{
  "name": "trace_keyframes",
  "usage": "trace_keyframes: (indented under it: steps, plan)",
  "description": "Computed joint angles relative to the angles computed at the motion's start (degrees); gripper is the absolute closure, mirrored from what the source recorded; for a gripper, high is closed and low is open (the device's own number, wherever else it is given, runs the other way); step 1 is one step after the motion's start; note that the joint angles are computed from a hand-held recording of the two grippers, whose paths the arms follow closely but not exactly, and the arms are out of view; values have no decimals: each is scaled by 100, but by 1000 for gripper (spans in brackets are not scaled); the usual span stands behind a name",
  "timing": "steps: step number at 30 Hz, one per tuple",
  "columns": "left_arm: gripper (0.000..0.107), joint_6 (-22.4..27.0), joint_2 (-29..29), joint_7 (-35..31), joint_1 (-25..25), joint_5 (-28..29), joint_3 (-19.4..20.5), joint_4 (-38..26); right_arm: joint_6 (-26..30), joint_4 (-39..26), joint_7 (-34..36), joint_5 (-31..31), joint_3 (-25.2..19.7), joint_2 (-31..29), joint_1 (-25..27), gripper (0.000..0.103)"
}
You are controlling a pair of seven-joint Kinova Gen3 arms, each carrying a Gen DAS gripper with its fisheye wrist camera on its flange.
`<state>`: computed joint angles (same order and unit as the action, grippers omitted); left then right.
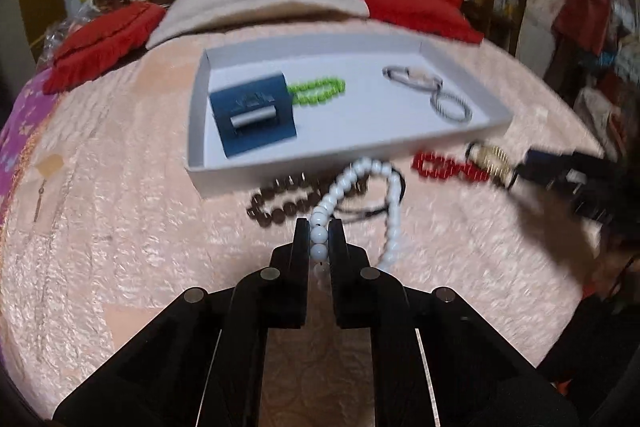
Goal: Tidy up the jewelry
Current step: 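Grasp the white bead bracelet with the left tool while the right tool grasps the spiral hair tie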
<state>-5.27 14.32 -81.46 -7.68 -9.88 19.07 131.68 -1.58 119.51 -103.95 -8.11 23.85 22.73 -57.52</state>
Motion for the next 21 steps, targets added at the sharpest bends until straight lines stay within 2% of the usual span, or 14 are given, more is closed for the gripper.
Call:
trace_keyframes:
  steps: [2,5,11,13,21]
  plan:
    - [100,-21,-16,127,-268,-35,219,-1,49,-114,-11,78,212,152,-220,62]
    - [100,37,30,243,-423,-87,363,-52,-16,-222,53,85,-63,232,95,63]
    - [100,56,44,230,-395,-100,379,-79,371,-618,-72,225,-413,463,532,63]
    - [100,89,57,227,-410,-97,409,-98,424,-668,-202,359,-393,498,509,62]
    - [100,184,114,35,-112,152,126,-183,636,-785,-747,960,94,651,-6,61]
